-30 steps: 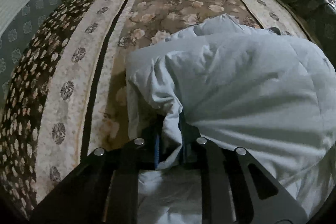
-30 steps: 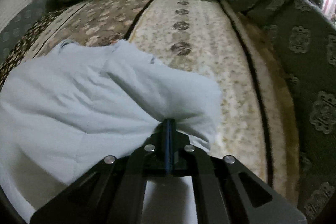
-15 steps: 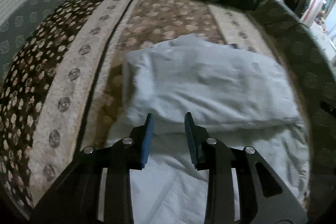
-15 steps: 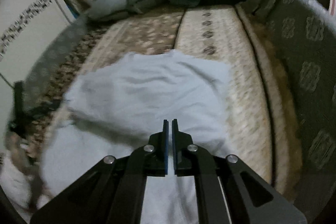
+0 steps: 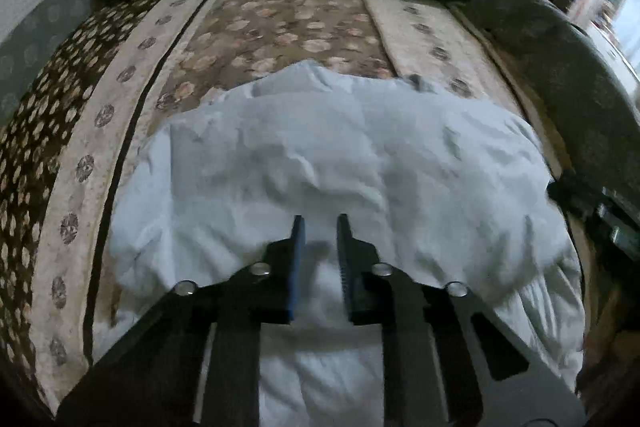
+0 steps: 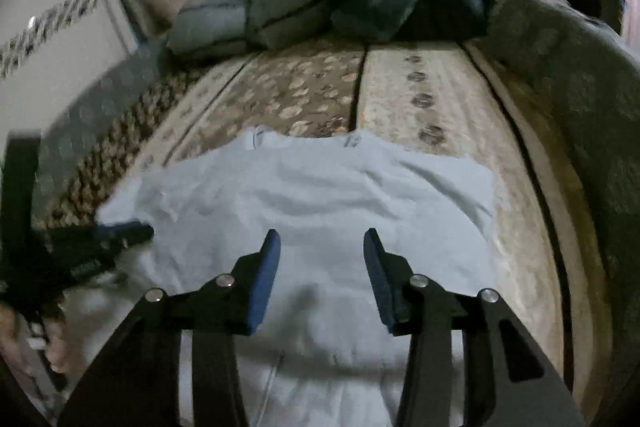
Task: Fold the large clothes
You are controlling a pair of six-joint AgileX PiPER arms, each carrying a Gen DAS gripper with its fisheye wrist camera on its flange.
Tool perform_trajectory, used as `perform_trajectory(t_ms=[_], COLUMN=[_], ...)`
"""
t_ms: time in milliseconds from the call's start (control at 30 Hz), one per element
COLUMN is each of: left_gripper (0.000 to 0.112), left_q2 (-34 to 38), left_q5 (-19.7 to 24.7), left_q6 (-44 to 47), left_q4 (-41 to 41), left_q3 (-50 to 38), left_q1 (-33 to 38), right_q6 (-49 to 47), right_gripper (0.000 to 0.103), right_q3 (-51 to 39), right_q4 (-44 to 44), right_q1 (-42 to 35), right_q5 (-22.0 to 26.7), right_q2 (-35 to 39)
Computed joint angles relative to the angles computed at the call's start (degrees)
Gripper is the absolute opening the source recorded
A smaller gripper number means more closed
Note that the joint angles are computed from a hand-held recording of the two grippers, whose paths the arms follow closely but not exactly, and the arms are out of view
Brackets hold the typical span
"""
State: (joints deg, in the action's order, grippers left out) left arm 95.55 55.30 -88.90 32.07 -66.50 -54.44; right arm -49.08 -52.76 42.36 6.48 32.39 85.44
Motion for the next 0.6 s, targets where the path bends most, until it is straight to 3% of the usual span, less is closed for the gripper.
perform_trajectory(t_ms=[33,100,167,333,433,600], left_gripper=[0.003,0.000,0.000,0.000,0.000,0.003], left_q2=[0.6,1.7,3.8,8.7,10.7,12.1], left_q5=[-1.4,-3.2,-5.0,-8.8,-10.1,-14.5], left_q6=[0.3,0.4,2.9,8.7,12.9,19.4], left_q4=[-0.2,-0.5,-2.7,-7.5,-10.2,-16.7], left_q3=[0.4,1.2,1.1,0.8,0.0,1.5], left_q1=[1.6,4.5,7.2,10.5,12.8,17.0], right_q6=[1.4,9.2,12.2,12.0,14.0,15.8], right_gripper=[0.037,0.021,0.017,0.015,0.014,0.013], right_q3=[-0.8,-2.4,-4.8,-7.1,-11.5,-13.2], right_q4=[-2.0,-10.1,-11.4,-10.0,-10.8,-13.6], right_q1=[1.9,5.3,5.1,4.8,3.7,5.5], right_q5=[-2.1,-7.0,-6.7,-7.1,-3.0,-4.9], right_q2=[1.8,5.5,9.4,17.0,21.0,24.9])
